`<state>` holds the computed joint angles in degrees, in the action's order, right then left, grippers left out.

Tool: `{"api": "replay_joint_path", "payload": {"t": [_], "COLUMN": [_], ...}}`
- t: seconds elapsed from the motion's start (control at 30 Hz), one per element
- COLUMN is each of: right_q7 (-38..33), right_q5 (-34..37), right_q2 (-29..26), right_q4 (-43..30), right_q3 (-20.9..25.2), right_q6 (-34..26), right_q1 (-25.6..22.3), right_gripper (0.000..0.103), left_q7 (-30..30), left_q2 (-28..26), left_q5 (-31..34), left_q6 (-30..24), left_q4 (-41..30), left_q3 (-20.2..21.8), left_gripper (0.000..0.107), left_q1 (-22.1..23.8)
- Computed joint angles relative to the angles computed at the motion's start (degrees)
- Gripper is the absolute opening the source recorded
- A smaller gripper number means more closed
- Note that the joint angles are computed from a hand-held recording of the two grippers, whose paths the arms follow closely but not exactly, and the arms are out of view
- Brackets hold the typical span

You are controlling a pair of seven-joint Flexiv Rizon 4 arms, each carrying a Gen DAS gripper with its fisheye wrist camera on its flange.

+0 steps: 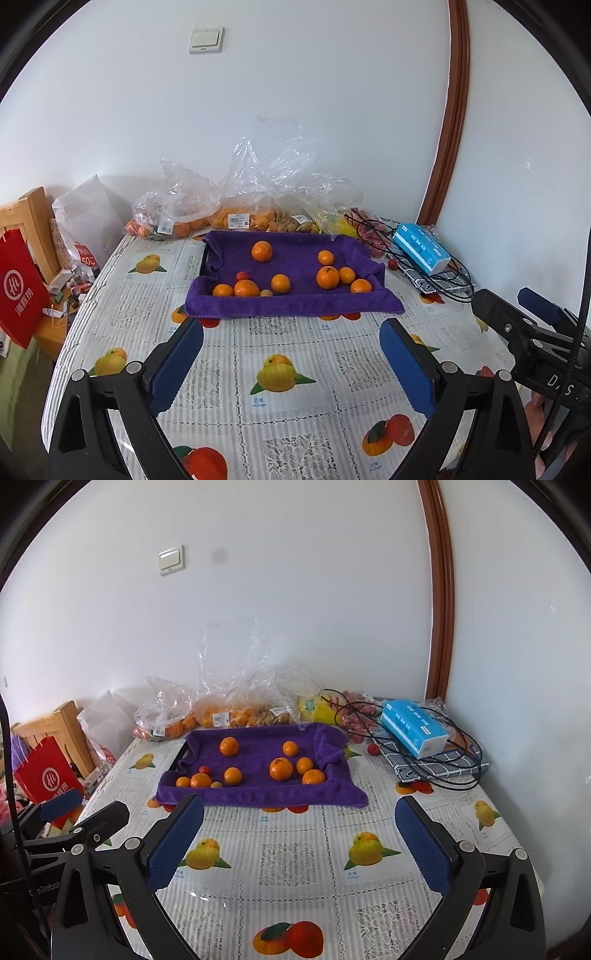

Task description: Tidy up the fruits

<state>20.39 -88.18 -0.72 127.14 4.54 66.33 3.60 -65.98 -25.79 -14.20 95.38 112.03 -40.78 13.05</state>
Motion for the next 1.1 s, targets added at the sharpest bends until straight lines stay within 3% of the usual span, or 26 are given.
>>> {"api": "replay_joint_path", "payload": {"t": [1.1], "right_q7": [0.02], "right_q5": [1.2], "right_q2": [0.24], "right_q4": [0.81], "right_q3": [0.33], "right_q6": [-0.49], "right_q1": [0.43], "right_gripper": [0.102], "left_q7": [-1.19], "left_q2": [0.26], "left_q5": [1.12], "left_q6": [0.22], "left_q4": [0.85], "left_q3": [-2.86], "left_gripper": [0.097], "left_q1": [2.82]}}
